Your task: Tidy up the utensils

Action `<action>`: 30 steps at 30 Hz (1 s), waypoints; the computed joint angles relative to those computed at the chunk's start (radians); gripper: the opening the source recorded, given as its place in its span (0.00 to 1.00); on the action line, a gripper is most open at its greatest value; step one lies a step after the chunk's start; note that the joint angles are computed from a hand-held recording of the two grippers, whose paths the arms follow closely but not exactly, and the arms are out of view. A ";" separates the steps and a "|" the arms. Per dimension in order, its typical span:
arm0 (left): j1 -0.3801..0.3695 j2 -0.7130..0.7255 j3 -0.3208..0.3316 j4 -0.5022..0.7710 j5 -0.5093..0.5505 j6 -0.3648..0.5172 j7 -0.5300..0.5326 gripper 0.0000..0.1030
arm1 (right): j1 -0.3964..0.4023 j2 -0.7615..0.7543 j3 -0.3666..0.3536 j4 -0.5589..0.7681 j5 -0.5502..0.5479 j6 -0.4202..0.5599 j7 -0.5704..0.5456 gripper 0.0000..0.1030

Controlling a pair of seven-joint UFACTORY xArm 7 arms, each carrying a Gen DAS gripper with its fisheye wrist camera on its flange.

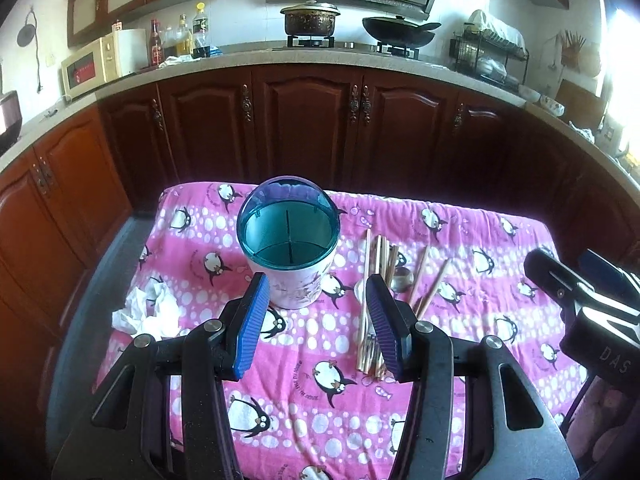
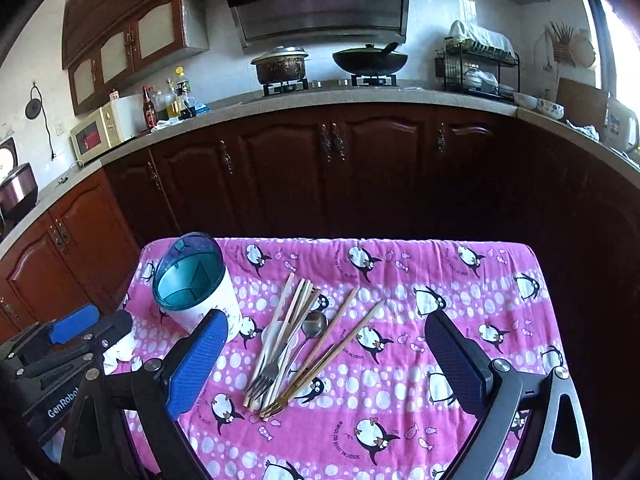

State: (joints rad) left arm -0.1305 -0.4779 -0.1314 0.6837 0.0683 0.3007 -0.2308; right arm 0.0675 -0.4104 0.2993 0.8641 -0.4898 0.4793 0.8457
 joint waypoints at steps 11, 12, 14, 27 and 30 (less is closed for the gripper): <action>0.001 -0.021 -0.001 -0.010 -0.013 -0.018 -0.011 0.48 | -0.001 0.004 0.004 0.021 -0.024 0.017 0.014 0.95; 0.002 -0.023 -0.003 -0.011 -0.012 -0.017 -0.015 0.48 | -0.002 0.003 0.006 0.022 -0.028 0.017 0.017 0.95; 0.002 -0.026 -0.005 -0.013 -0.012 -0.015 -0.021 0.48 | -0.005 0.002 0.011 0.025 -0.037 0.019 0.021 0.95; 0.011 -0.008 0.001 0.000 -0.003 -0.009 -0.018 0.48 | 0.002 0.016 0.004 0.036 -0.043 0.027 0.023 0.95; 0.011 -0.006 0.003 0.000 -0.001 -0.009 -0.018 0.48 | 0.005 0.017 -0.001 0.032 -0.038 0.025 0.022 0.95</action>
